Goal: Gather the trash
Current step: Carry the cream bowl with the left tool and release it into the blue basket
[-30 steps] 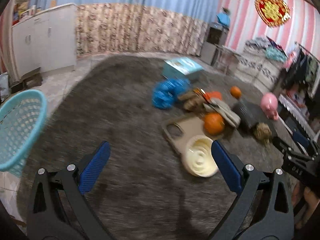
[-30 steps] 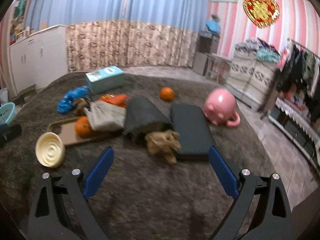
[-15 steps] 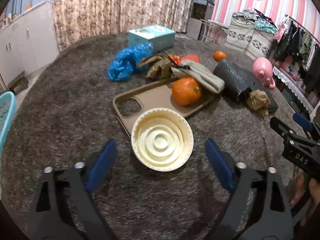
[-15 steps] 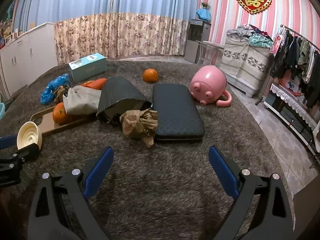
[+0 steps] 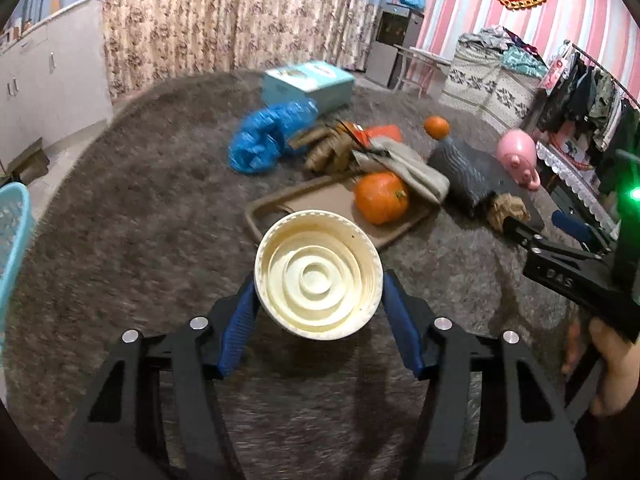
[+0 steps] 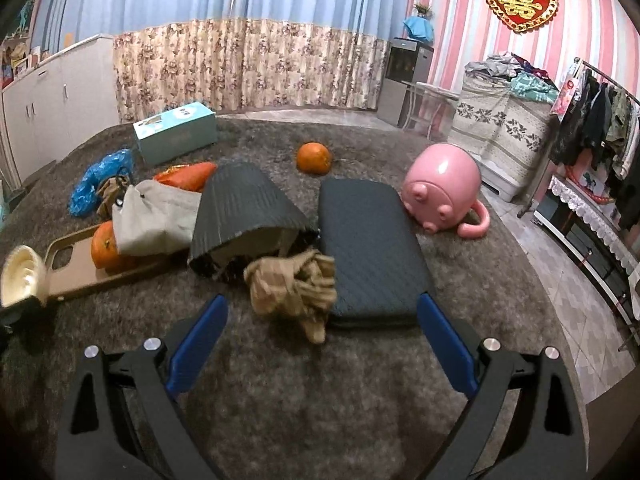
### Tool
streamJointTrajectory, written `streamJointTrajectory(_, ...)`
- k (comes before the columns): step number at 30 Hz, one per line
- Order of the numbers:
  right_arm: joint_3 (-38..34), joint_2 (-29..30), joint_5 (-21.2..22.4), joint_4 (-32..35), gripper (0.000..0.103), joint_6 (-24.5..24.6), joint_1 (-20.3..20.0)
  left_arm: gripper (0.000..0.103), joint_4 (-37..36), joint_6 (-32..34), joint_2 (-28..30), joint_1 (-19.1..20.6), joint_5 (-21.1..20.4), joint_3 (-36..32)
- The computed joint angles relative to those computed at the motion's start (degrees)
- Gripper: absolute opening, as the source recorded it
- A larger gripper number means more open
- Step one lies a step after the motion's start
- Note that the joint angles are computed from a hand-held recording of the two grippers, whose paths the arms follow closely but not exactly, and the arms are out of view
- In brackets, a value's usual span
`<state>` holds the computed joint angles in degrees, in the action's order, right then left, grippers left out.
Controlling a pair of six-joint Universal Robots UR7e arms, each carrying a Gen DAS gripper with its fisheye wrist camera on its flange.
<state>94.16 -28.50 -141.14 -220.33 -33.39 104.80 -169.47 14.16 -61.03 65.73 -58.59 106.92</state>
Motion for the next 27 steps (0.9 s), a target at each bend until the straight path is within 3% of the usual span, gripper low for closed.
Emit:
streamJointTrajectory(2,-1.0,0.2,0.0,1.6,0.092,0.8,-0.2,0.060,-0.3,0.2,-0.6,0.2,0.4,-0.2)
streamJointTrajectory(4,-1.7,0.3,-0.1,3.4,0.081,1.6,-0.3,0.060,-0.6,0.2,-1.5,0.5,0.9,-0.5)
streamJointTrajectory(5,-1.9,0.4,-0.4,4.7,0.065,2.2,-0.3,0.060,-0.7,0.0,-2.0,0.7,1.1,-0.7)
streamJointTrajectory(7,-2.7,1.1,-1.4,5.2,0.057,1.8,-0.2,0.060,-0.8,-0.3,-3.1,1.2,1.2,-1.3)
streamJointTrajectory(8,-2.5,1.2,-0.9,4.7,0.046,1.1,-0.1,0.060,-1.0,0.0,-3.5,1.5,1.2,-1.5)
streamJointTrajectory(19,-1.8,1.5,1.5,-1.0,0.046,0.4,4.3,0.060,-5.3,3.4,-9.8,2.9,4.7,-1.2)
streamJointTrajectory(27,-7.2,5.0,5.1,4.5,0.045,-0.1,8.1,0.060,-6.3,3.7,-13.4,5.3,6.5,-1.7)
